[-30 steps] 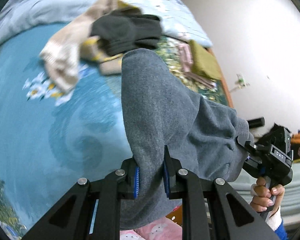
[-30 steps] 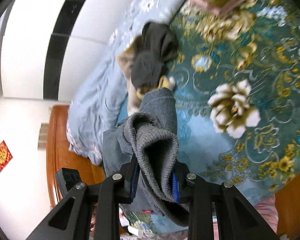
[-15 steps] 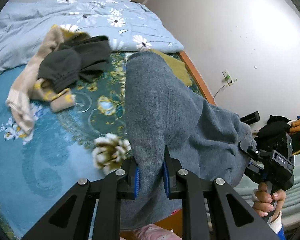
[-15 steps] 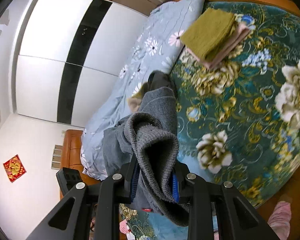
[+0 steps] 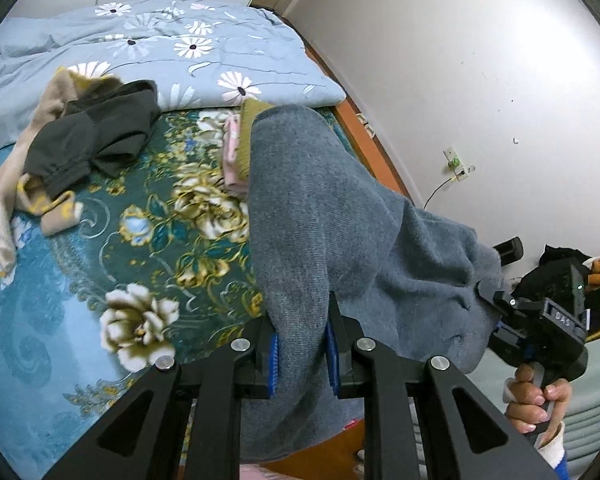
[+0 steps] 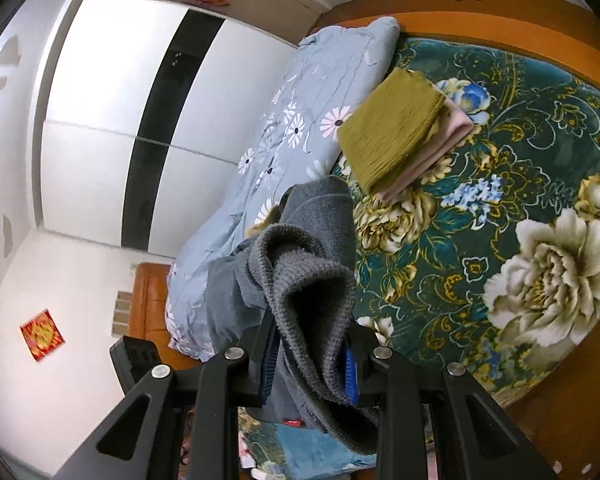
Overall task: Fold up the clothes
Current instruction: 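Lift the folded sweatshirt and carry it over the olive and pink stack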
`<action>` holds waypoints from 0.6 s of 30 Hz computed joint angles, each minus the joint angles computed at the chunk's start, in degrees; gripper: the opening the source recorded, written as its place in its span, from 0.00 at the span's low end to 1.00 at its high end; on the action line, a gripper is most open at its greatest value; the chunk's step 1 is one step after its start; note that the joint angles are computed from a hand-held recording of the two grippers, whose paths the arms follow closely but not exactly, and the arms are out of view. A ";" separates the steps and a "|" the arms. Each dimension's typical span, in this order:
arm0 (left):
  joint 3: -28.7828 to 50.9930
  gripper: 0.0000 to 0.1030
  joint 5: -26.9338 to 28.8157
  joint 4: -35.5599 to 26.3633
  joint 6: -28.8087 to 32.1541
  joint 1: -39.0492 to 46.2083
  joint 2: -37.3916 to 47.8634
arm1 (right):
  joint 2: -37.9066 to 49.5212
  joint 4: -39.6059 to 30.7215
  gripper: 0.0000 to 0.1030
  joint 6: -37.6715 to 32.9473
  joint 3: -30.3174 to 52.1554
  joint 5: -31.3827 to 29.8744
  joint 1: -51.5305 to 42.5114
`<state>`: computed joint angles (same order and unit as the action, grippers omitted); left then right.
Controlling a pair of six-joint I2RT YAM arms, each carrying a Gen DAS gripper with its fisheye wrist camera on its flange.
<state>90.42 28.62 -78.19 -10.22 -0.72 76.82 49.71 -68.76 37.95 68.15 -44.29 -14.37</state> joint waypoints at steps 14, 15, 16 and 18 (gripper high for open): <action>6.13 0.19 3.27 11.30 -2.25 -5.79 15.11 | 17.14 2.27 0.28 -8.86 4.79 -3.82 -13.24; 7.52 0.19 3.14 11.14 -2.50 -5.60 16.64 | 18.89 2.78 0.28 -9.04 5.86 -3.49 -12.52; 9.24 0.19 2.88 10.80 -2.92 -5.42 18.24 | 20.66 3.20 0.28 -9.27 6.98 -3.25 -11.85; 12.68 0.19 1.52 10.23 -3.72 -5.69 21.27 | 25.02 4.10 0.28 -10.17 9.45 -3.30 -10.72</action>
<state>103.10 30.14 -67.96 -13.94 -6.41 98.09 74.73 -64.67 27.78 77.59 -47.59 -25.09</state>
